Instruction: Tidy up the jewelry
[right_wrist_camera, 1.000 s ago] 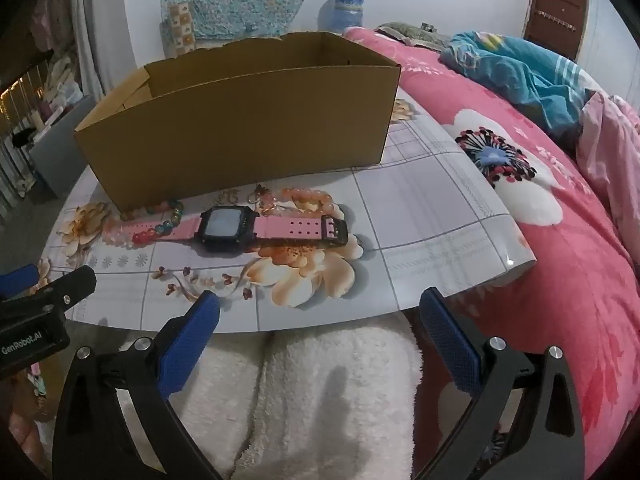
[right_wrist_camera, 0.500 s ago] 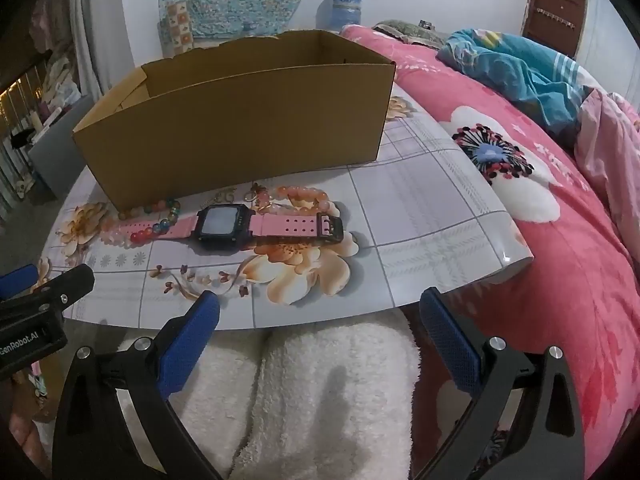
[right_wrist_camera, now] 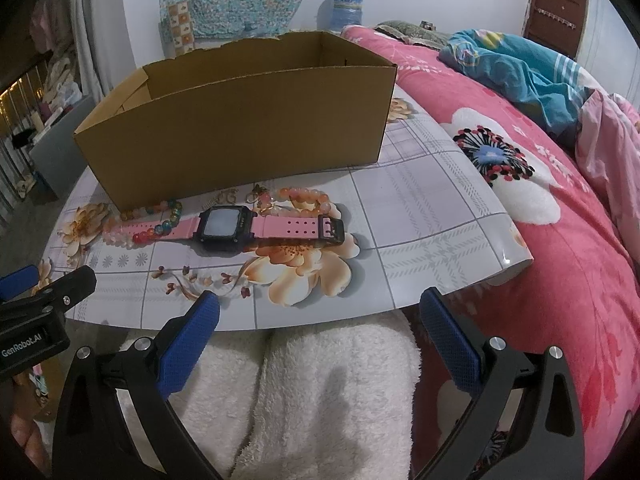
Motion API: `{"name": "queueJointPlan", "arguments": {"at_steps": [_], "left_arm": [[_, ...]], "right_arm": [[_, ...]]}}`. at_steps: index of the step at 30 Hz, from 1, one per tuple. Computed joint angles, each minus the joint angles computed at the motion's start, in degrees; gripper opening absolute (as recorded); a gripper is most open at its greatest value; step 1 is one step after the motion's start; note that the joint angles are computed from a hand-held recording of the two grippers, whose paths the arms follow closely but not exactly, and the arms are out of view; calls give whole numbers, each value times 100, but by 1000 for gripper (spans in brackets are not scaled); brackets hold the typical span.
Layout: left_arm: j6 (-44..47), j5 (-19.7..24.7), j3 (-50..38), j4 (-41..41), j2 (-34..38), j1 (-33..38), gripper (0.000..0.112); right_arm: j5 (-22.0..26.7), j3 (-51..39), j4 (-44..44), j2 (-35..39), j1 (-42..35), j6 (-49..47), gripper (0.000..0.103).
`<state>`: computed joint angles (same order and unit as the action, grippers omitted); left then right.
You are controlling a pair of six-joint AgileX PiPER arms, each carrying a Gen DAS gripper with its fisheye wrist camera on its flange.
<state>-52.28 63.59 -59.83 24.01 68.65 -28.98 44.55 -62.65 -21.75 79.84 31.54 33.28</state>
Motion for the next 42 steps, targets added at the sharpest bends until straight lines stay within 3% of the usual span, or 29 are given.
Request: {"name": "queueJointPlan", "arguments": {"at_steps": [42], "left_arm": [[289,-204,-53,-168,192,431,94]], "right_arm": [[207,-473,149,265,-97,-230,98]]}}
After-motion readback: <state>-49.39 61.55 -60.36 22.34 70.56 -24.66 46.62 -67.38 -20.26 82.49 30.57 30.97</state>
